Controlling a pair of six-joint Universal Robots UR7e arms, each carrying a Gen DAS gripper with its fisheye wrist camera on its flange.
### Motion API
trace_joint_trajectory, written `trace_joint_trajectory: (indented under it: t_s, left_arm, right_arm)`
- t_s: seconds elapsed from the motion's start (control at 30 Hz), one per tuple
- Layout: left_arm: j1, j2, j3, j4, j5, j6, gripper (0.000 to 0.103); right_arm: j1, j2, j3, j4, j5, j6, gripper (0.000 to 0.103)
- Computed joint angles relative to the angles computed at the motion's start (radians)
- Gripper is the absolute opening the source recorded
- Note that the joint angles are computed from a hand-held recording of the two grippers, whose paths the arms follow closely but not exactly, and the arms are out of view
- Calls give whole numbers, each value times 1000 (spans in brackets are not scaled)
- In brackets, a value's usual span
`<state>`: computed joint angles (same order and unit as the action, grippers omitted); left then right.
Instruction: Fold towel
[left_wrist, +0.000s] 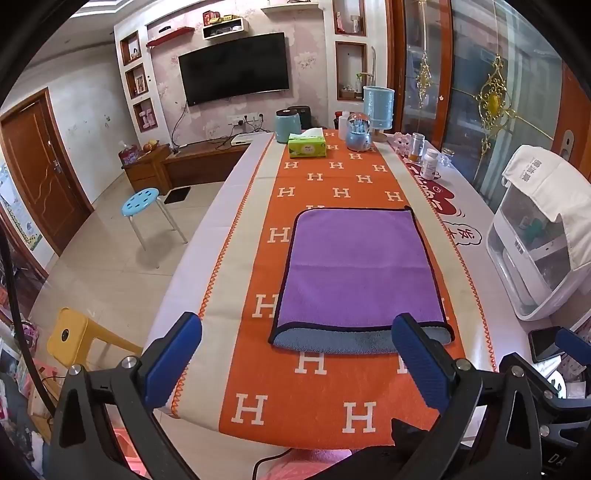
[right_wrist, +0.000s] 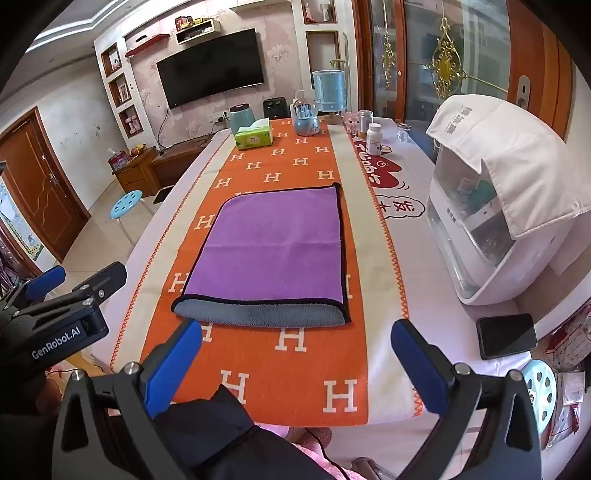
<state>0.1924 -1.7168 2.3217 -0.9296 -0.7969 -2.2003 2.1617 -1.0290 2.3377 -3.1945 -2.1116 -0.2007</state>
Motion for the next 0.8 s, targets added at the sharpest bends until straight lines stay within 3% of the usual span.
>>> trace_joint_trajectory:
  t_s: [0.8]
  left_arm:
    - [-4,1,-21,25,6,-5,102]
  right_arm:
    - [-24,-2,-5,17,7,-4,103]
